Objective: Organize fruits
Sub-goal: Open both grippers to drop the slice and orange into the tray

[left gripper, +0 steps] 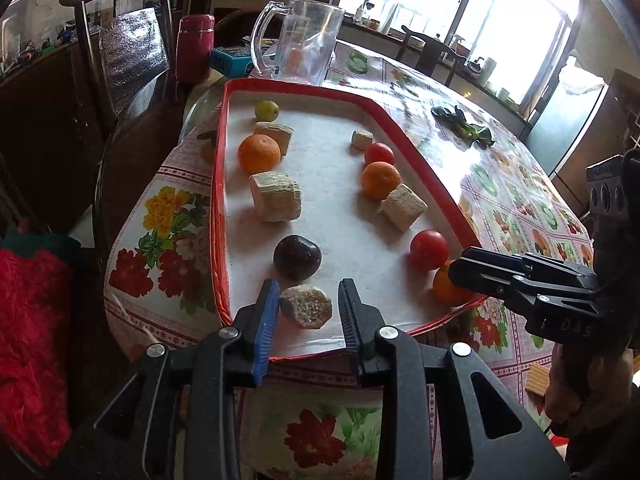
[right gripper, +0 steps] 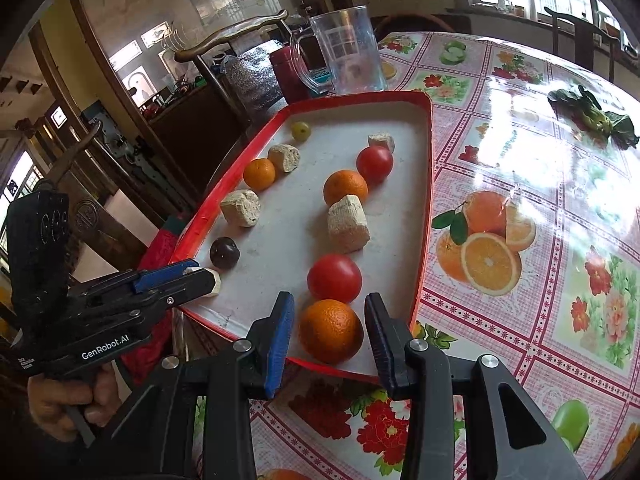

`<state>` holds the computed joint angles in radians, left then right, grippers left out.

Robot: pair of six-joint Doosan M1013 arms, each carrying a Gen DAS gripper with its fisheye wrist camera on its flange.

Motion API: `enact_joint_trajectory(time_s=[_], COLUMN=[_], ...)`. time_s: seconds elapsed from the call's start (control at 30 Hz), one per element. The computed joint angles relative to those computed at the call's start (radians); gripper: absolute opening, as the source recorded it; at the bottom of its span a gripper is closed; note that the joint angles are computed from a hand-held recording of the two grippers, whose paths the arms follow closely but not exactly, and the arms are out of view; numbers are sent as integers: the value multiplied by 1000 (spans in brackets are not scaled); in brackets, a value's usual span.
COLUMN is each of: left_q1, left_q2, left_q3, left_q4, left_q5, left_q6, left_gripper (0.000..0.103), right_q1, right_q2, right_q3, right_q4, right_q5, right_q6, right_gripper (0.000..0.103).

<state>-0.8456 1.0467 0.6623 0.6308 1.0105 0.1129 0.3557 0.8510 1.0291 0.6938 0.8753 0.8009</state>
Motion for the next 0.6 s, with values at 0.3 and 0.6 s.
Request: enact_joint_trajectory(time_s=[0.3, 0.6], left_q1=[-6, -18], left_q2=[18, 19], left_q3=[-41, -51], left_q4=[-1, 23], left_q5=[46, 78], left_q6=[38, 48], left_gripper=[37, 56], right_q1=[-10, -12], right_q2=[-21, -27], right_q3=[26, 30], right_q4=[39, 37], right_q5=[-20, -7], right_q6=[-34, -79], right_gripper=[39, 48])
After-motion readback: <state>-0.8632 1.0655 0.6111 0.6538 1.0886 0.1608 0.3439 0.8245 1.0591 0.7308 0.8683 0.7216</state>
